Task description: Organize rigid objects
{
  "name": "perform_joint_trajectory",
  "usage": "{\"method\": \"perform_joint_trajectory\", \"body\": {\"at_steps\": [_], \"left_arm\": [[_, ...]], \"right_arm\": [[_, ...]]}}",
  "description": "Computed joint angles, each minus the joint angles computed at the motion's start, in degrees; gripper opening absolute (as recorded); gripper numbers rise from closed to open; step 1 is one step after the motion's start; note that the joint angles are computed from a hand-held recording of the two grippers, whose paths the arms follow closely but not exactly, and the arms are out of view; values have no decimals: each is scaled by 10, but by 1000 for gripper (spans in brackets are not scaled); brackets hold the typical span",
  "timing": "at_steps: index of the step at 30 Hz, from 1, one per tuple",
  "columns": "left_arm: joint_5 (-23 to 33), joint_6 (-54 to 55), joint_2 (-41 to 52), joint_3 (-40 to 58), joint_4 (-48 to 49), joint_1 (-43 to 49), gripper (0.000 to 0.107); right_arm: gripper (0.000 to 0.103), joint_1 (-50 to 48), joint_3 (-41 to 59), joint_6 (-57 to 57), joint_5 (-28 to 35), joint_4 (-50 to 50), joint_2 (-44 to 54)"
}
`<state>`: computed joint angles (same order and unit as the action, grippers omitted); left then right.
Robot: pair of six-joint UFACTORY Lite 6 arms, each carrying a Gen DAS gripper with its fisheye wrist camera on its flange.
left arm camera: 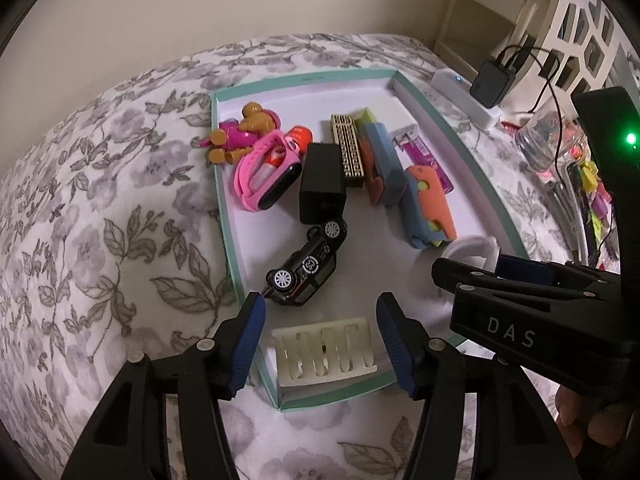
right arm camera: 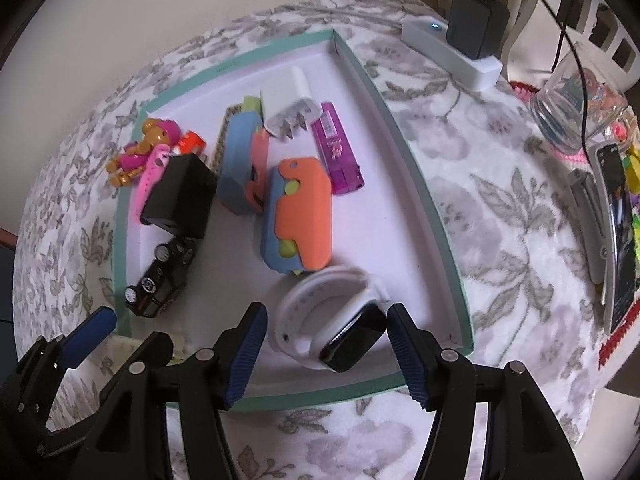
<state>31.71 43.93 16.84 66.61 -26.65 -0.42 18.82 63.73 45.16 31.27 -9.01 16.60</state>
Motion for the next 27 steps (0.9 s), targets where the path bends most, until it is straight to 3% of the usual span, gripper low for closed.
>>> {"method": "perform_joint_trajectory", "body": {"at_steps": [14, 17, 20, 23, 24, 27], "left_arm": [[27, 8, -7, 39, -42, 70, 60], [21, -9, 6, 51, -32, 91, 61], [9, -23, 12, 58, -25, 109, 96], [-5, -33, 9, 60, -16, 125, 96], [-6, -34, 8, 61, -13, 132, 96], [-4, -42, 12, 68, -5, 147, 96]], "right_arm": [[72, 35, 20, 81, 24, -93, -50], [80, 41, 17, 84, 25, -99, -50], [85, 50, 15, 97, 22, -114, -50], [93, 60, 13, 108, 18, -125, -52], [102, 63, 12, 113, 17, -128, -52], [103, 74, 14, 123, 18, -138, -52]]}}
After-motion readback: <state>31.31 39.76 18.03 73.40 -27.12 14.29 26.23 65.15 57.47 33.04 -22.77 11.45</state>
